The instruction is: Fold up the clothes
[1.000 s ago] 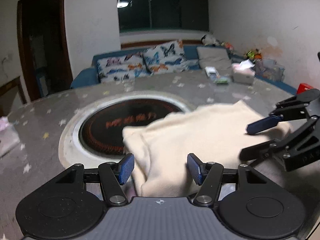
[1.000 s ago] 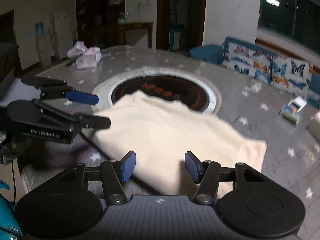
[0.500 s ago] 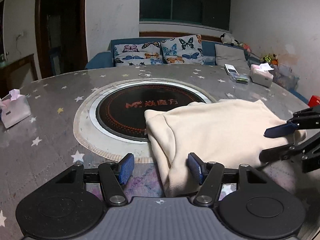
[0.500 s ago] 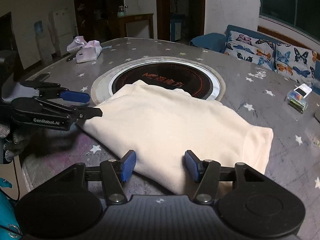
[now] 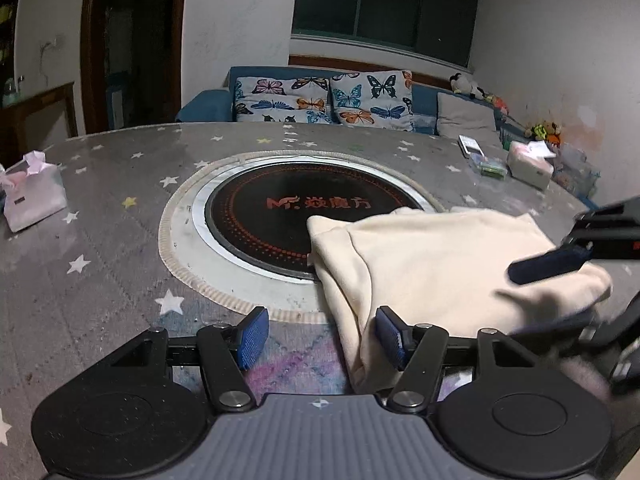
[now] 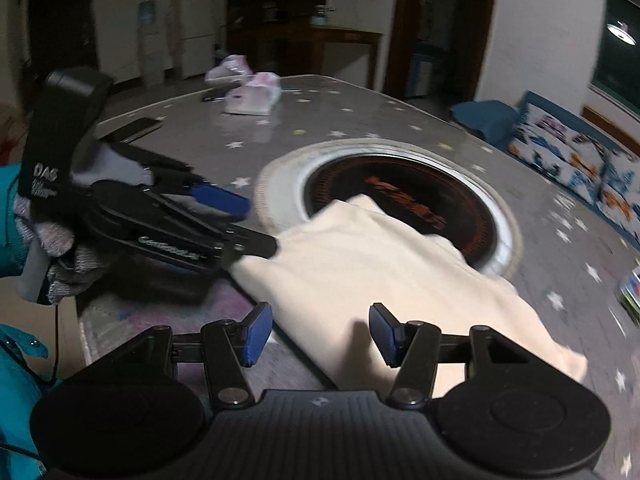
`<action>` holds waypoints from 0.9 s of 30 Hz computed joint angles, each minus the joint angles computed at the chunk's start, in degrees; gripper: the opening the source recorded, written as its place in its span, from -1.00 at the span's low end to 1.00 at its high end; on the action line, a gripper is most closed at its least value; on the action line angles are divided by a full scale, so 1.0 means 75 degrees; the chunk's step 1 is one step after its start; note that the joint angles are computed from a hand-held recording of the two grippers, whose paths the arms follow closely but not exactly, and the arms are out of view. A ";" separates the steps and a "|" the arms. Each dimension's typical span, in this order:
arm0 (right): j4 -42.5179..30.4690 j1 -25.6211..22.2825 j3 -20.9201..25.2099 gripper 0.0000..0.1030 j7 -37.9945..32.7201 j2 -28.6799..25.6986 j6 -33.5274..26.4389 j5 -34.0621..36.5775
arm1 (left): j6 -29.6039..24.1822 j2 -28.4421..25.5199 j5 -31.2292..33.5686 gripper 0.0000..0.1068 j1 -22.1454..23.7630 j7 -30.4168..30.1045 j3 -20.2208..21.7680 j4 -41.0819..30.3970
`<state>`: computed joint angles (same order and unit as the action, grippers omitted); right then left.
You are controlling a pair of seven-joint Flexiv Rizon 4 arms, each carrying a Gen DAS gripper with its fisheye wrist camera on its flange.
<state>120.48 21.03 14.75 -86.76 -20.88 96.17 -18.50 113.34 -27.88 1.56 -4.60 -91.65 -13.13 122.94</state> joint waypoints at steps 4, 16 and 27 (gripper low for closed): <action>-0.0227 -0.0108 0.0354 0.03 -0.0321 -0.0180 -0.0164 -0.0137 | -0.0111 0.0123 0.0113 0.18 0.0647 -0.0456 -0.0530 0.0062; -0.0365 0.1927 -0.1559 -0.16 -0.0294 -0.0445 -0.0011 -0.0788 | -0.0299 0.0279 0.0576 0.89 0.1877 -0.1508 -0.1477 0.0235; -0.0293 0.2171 -0.1933 -0.71 0.0210 -0.0353 0.0505 -0.0360 | -0.0810 -0.0403 0.0874 0.86 0.3879 -0.2177 -0.4004 0.0154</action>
<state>118.28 37.31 0.25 -85.19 -23.53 99.96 -21.20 107.27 -30.90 8.12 24.49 -107.97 -43.16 124.09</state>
